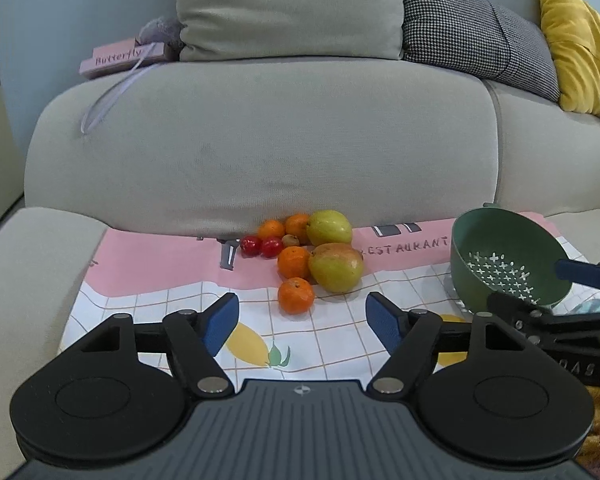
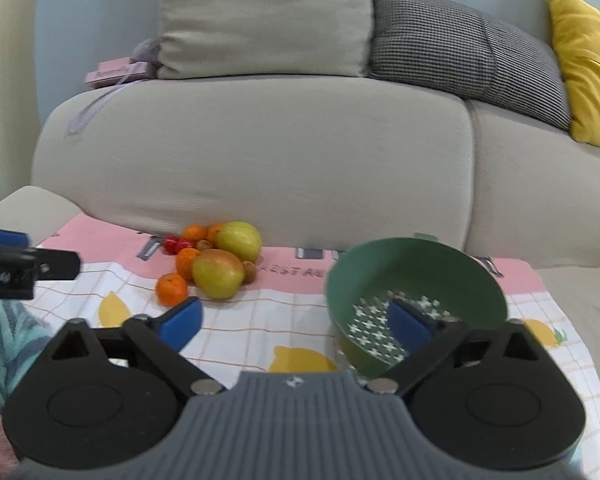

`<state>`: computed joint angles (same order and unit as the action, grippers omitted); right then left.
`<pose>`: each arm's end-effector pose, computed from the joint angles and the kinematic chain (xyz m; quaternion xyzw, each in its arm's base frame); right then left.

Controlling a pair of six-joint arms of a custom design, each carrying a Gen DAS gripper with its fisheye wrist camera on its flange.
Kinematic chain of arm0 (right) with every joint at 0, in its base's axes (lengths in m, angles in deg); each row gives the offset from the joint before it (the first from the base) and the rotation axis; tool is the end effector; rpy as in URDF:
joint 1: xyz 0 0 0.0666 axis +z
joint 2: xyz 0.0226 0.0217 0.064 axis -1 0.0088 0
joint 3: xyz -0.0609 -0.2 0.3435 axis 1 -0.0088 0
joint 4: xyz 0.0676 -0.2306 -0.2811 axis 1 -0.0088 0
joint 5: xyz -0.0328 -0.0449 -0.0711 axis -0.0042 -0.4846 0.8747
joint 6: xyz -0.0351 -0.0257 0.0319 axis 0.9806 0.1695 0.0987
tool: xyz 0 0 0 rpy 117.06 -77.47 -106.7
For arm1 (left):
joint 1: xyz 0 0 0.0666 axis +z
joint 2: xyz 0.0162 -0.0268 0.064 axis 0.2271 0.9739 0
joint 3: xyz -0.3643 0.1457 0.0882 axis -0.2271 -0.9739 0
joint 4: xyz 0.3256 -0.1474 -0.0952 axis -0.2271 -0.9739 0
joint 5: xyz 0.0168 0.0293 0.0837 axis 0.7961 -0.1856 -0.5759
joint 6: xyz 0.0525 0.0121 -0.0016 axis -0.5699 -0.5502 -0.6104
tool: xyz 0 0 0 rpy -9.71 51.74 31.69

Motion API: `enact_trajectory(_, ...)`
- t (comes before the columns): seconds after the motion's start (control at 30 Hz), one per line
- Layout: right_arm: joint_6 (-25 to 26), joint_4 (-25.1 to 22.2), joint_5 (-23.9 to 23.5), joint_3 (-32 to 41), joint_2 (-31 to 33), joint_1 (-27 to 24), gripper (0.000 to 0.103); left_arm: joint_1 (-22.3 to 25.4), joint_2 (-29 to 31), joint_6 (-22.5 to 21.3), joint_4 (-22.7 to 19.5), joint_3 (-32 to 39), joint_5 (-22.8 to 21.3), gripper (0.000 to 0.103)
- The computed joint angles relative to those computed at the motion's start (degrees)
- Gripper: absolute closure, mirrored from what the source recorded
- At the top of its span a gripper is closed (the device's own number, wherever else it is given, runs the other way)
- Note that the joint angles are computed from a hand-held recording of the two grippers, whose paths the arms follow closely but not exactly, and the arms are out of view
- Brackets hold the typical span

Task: Organize fruits
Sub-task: 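Grasp an orange with the left tool while the right tool grasps the mango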

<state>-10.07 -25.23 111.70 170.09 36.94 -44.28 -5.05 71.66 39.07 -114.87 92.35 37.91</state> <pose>0.3708 0.3449 0.4791 -0.0233 0.8857 0.0128 0.4635 0.4088 -0.1323 0.4917 0.1030 0.8976 -0.0503 0.4256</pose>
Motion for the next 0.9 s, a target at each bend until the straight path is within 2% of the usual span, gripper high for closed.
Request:
enact_trajectory(0.23,5.1,3.0,-5.7,1.3,2.7,-1.3,0.014,1.7,2.8,-2.3,-0.8,1.9,2.6,0.02)
enact_trajectory(0.43,9.5,3.5,-10.6,3.5,6.2,-3.1,0.014,3.4,6.3,1.2,-1.9,4.4,4.4,0.023)
enact_trajectory(0.6,10.7,3.1,-13.6,6.8,9.8,-5.1,0.014,4.1,9.2,-1.7,-2.3,6.9,3.7,0.028)
enact_trajectory(0.73,12.7,3.7,-15.7,9.9,12.9,-6.3,0.014,4.4,12.3,-3.6,-3.9,9.6,4.0,0.029)
enact_trajectory(0.9,18.8,2.0,-19.0,15.0,17.4,-7.5,0.014,5.3,15.8,-6.0,-4.5,11.9,7.4,0.029)
